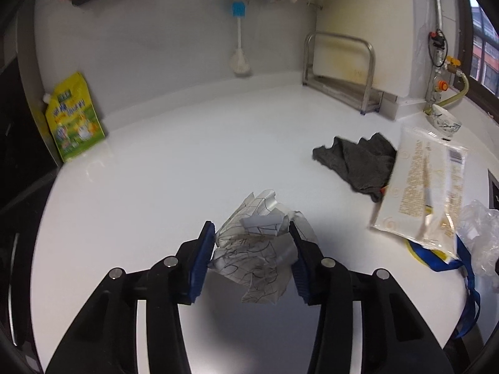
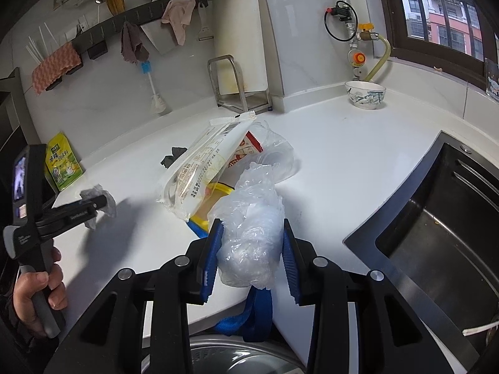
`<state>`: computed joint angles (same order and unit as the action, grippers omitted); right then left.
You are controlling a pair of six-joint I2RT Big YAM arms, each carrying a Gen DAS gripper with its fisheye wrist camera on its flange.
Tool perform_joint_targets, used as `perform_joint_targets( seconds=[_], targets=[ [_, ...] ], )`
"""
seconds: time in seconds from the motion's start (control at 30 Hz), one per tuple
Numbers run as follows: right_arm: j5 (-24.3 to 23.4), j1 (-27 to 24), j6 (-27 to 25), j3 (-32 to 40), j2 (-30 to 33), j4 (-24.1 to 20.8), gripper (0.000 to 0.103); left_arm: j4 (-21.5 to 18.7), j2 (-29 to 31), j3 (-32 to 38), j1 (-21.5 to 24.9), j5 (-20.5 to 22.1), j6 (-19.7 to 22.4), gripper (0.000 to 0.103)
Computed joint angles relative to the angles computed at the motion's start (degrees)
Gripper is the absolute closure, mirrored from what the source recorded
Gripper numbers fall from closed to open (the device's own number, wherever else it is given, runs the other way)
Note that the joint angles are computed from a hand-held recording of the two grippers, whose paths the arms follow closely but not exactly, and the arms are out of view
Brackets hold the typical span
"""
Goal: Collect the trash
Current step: 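Carry the paper with left tool while right tool carries the plastic bag over the bin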
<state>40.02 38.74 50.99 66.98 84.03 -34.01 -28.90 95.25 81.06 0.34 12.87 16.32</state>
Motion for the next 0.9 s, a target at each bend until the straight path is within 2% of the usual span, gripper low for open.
perform_joint_targets(
  seconds=[0.1, 0.4, 0.67, 0.9],
  targets=[
    [0.59, 0.87, 0.95, -0.15, -0.43, -0.64, 0.067, 0.82, -3.64, -2.86, 0.61, 1.88, 0.50, 0.058],
    [5.54, 6.32, 6.94, -1.14, -3.70, -6.26, 0.067, -2.59, -14.94, -11.40, 3.01, 10.66, 3.52, 0.058],
    [10.08, 13.45, 16.89, -2.78, -6.80, -13.43, 0.067, -9.53, -24.91, -19.05, 4.70, 17.15, 9.56, 0.058],
    [11.58, 19.63, 25.81, -4.42, -7.87, -18.98, 0.067, -14.82, -30.88, -24.20, 4.97, 19.87, 13.54, 0.058]
  ],
)
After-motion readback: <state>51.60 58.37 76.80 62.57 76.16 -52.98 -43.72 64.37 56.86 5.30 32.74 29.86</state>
